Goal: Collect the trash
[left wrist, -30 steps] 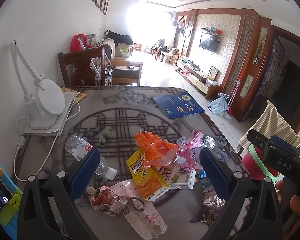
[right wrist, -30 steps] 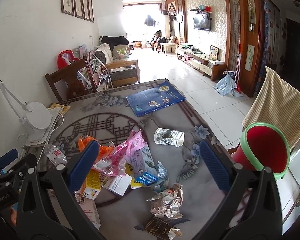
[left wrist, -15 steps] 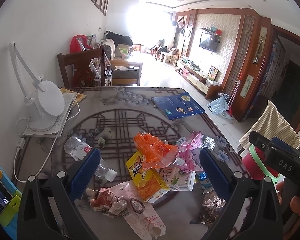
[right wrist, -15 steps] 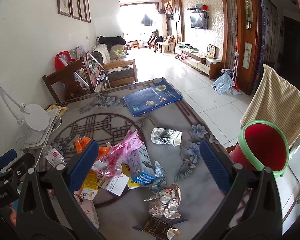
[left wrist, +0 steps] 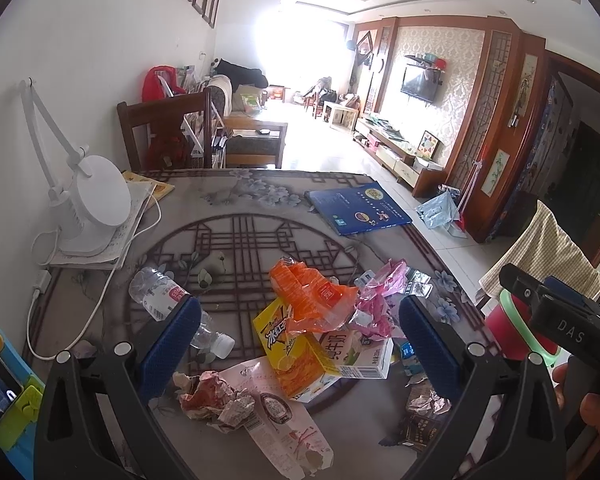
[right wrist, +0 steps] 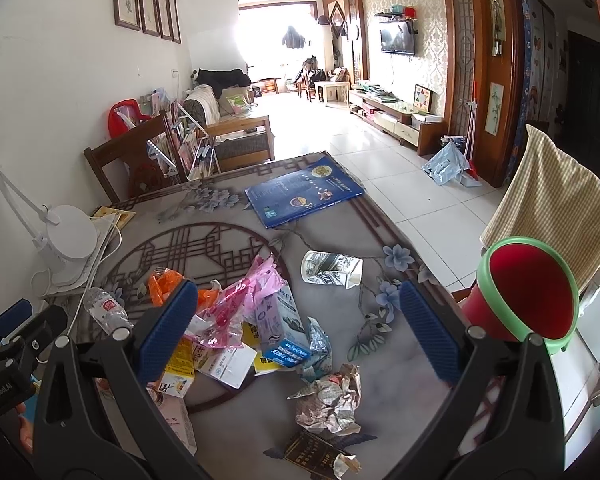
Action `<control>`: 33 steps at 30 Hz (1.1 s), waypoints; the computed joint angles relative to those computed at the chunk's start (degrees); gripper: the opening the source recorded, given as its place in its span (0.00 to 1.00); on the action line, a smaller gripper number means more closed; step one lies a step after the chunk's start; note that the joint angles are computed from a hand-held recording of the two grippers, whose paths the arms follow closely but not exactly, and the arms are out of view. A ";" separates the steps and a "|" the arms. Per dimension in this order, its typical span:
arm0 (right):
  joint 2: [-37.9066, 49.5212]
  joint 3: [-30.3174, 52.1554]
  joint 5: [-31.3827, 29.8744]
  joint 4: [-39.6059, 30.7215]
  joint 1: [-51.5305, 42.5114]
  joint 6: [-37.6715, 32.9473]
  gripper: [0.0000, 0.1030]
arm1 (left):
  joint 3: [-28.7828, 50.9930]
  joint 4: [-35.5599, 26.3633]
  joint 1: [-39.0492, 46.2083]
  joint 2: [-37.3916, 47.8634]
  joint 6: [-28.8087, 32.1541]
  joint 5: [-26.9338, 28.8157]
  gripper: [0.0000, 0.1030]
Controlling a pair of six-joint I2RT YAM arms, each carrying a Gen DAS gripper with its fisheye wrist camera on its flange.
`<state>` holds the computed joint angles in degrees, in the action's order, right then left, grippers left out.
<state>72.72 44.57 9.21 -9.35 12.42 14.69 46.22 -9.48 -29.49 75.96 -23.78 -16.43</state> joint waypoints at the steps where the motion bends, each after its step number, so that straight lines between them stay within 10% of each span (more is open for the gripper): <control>1: 0.09 0.00 -0.01 -0.08 -0.01 0.07 0.97 | -0.74 0.41 -0.13 -0.28 -0.15 -0.16 0.92; 14: 1.12 -0.59 -2.77 -1.07 -3.09 -1.36 0.97 | -8.94 1.79 6.52 1.92 3.17 7.45 0.91; 24: 8.38 -4.44 -9.07 -3.98 -9.53 -2.43 0.97 | -7.21 7.71 5.87 22.92 1.92 20.71 0.83; 33: 13.84 -7.10 -13.41 -3.85 -9.89 -5.56 0.97 | -5.67 9.56 8.22 27.63 -0.38 25.44 0.43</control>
<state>86.56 37.47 -4.20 -13.20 2.53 9.13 40.56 0.08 -21.28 103.59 -24.16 9.02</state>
